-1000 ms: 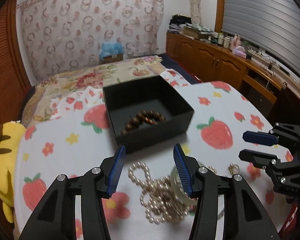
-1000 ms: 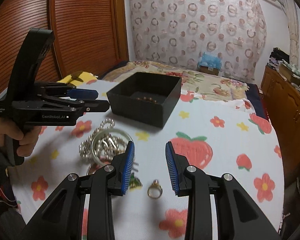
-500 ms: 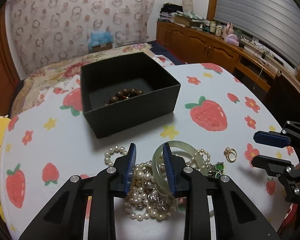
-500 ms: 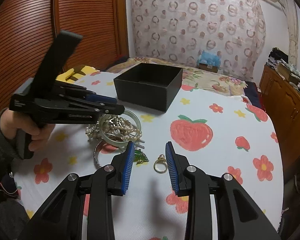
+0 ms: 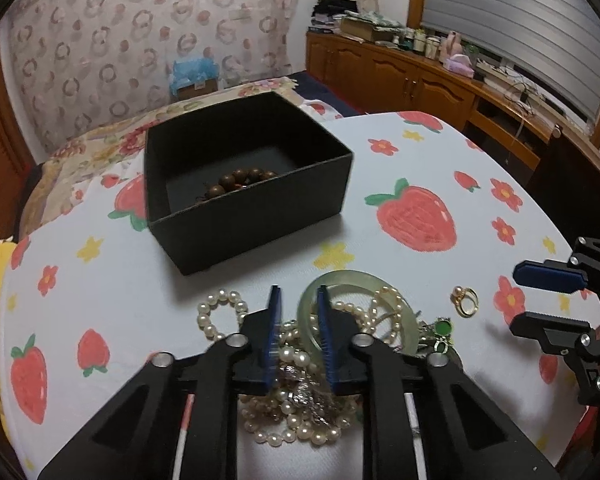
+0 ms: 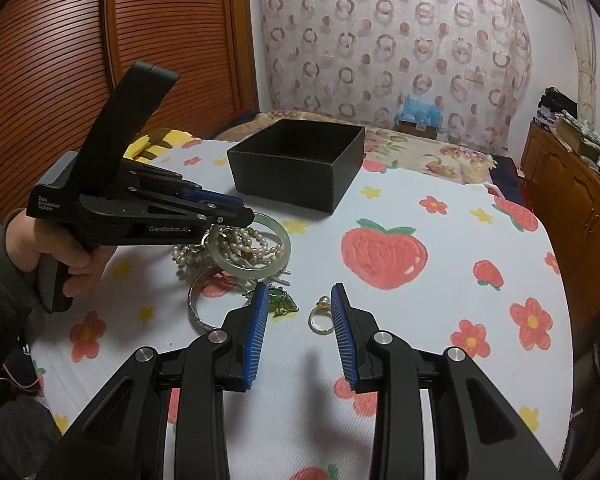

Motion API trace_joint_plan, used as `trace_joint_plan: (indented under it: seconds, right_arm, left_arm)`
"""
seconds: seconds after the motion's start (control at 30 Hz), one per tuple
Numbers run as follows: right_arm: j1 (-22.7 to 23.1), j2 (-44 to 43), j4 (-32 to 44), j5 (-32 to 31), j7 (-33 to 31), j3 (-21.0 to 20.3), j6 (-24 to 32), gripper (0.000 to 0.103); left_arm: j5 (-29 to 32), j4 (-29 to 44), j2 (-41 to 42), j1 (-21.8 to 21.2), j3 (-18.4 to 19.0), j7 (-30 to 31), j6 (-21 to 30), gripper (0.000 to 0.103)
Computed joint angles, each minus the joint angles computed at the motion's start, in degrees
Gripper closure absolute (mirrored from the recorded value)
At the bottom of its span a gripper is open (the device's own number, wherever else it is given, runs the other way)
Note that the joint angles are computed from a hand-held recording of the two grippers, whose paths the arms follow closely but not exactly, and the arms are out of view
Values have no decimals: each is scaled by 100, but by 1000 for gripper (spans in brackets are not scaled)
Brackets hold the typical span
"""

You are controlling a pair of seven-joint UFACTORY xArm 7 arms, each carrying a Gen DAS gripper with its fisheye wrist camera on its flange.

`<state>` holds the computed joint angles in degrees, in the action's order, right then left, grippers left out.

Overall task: Organize jewelry
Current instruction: 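Grasp the jade bangle with the left gripper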

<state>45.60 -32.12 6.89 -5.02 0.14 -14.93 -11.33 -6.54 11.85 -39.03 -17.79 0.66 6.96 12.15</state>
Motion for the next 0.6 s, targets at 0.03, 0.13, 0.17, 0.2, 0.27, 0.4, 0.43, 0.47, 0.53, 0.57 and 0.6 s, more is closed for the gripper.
trace_joint_plan:
  seconds: [0.03,0.13,0.17,0.2,0.27,0.4,0.43,0.47,0.53,0.57,0.6]
  right_arm:
    - [2,2,2,-1,7,15,8,67]
    - [48,-1,-12,-14,-2,-36,13,67]
    - [99,23,-3,-17,-9,-90,5,67]
    - [153,32,1,-21,-10,-140,12,67]
    - [233,89,15,-21,-10,-171,-3,67]
    - [457,128,22,-40,15,-278,13,67]
    - [503,163,34,-37,30,-272,13,67]
    - [529,190,40,-37,42,-262,8,67]
    - [619,258,67,-51,69,-286,-2,67]
    - [663,295,82,-57,90,-283,-3,67]
    - [710,338,105,-65,111,-290,0,67]
  left_arm:
    - [35,1,-14,42,-76,-34,15,95]
    - [118,-44,-110,109,-198,-116,23,95]
    - [115,-66,-148,95,-182,-137,2,96]
    - [90,-130,-281,84,-165,-187,-27,96]
    - [64,-234,-516,50,-121,-248,-44,96]
    - [89,-417,-1005,113,-178,-453,-40,96]
    - [86,-466,-1161,108,-146,-485,-11,96]
    - [86,-511,-1293,114,-126,-518,4,96]
    - [96,-586,-1559,143,-107,-583,57,96]
    - [93,-625,-1718,146,-72,-602,107,96]
    - [90,-646,-1821,145,-47,-619,140,96]
